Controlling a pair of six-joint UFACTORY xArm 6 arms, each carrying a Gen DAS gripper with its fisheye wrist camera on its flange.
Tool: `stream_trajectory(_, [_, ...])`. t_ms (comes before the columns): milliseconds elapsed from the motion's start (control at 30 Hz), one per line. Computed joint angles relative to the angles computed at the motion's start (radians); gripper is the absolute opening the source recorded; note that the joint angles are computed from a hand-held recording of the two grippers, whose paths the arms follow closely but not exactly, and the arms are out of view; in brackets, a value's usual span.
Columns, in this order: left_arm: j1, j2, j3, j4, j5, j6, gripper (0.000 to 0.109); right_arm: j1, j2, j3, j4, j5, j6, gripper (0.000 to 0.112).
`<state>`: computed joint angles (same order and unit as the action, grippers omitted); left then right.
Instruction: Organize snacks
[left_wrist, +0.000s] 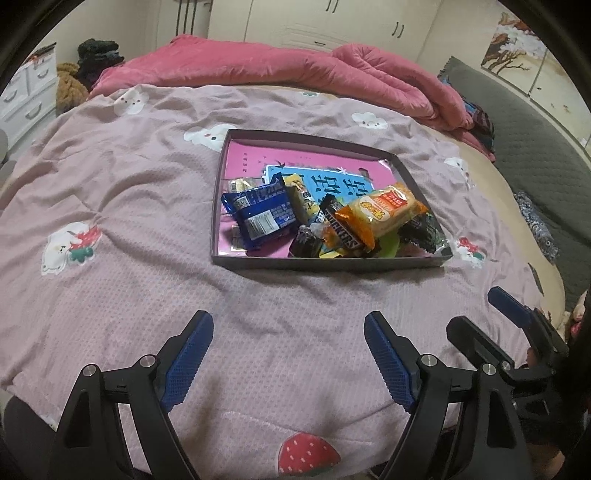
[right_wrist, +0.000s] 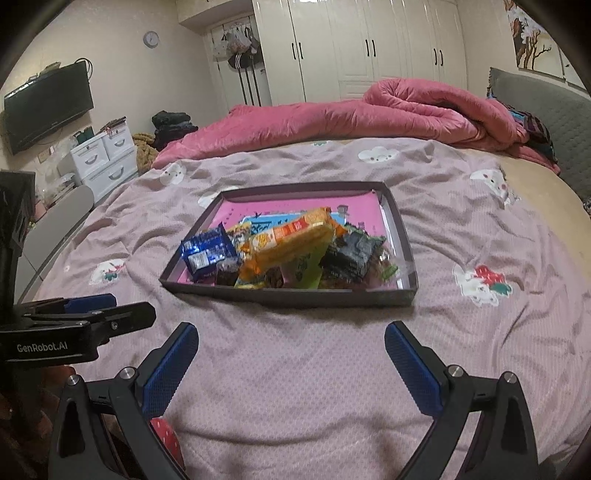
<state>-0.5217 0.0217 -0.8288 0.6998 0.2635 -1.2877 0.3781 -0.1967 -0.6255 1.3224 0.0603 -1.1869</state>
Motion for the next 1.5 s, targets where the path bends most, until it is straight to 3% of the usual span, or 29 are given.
stream_trajectory(333, [-0.025, -0.041, 0.022, 0.033, 0.053, -0.045, 0.085, 0.016, -0.045, 0.041, -0.020, -0.027, 0.027, 0.102])
stream_trajectory(1500, [-0.052, -0.052, 0.010, 0.070, 0.118, -0.072, 0.085, 0.006, -0.049, 0.050, -0.057, -0.017, 0.062, 0.102])
